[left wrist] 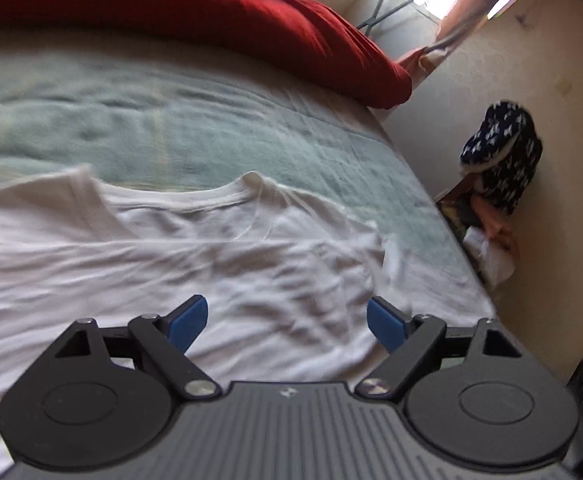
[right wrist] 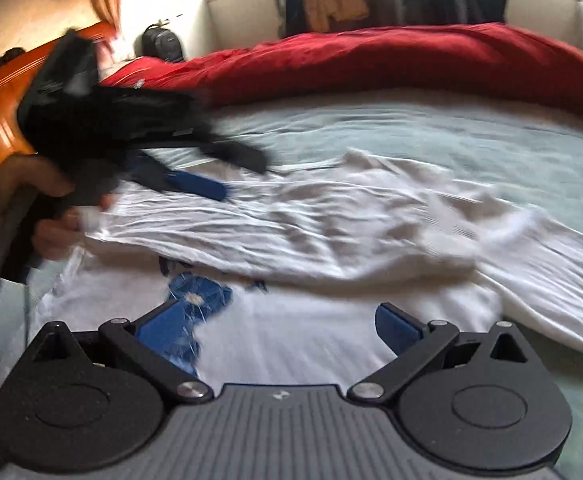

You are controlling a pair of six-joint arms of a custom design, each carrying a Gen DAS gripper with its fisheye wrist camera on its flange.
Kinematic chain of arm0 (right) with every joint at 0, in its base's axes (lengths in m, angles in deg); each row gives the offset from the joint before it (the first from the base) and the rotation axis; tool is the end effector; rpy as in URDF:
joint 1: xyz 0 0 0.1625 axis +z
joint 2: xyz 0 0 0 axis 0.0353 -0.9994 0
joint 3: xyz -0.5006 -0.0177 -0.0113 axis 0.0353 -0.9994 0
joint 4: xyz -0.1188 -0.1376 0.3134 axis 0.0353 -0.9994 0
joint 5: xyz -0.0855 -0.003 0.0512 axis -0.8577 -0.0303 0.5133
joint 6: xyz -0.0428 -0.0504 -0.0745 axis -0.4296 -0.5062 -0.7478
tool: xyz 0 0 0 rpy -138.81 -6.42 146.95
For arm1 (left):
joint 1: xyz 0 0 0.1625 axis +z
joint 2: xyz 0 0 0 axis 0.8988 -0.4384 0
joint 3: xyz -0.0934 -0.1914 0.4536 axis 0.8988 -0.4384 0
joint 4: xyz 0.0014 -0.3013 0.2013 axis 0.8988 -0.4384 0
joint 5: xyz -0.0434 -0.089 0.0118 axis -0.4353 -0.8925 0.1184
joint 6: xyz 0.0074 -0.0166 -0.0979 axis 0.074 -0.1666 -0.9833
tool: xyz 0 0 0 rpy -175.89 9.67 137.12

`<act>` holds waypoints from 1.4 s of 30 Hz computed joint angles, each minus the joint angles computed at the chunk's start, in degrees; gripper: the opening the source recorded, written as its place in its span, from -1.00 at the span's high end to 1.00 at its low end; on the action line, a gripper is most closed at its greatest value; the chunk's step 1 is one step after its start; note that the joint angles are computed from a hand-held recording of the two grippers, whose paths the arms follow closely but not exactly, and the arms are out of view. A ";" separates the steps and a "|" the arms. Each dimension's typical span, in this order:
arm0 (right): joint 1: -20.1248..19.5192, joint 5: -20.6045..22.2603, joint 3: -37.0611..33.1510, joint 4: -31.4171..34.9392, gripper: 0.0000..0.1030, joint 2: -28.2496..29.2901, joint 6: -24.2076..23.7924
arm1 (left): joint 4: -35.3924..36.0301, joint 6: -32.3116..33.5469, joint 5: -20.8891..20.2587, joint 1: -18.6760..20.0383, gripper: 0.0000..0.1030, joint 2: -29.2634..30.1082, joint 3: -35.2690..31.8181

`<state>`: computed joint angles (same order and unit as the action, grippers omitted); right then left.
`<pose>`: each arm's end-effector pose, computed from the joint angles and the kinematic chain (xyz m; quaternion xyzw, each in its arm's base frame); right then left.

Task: Fold clothes

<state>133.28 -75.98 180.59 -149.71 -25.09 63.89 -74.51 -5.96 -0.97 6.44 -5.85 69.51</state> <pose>0.4660 -0.3754 0.0086 0.1527 -0.8876 0.3661 0.2342 -0.0607 -0.6055 0.4187 0.2570 0.9523 -0.1569 0.0502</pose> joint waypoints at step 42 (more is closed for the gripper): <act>22.18 -12.66 14.37 -13.04 -1.00 10.39 29.49 | -20.87 -6.42 28.38 -24.00 -0.75 -49.61 53.43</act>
<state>155.46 -88.64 194.96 -162.75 -14.70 93.38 -95.38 -12.38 27.41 -17.56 -55.46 122.94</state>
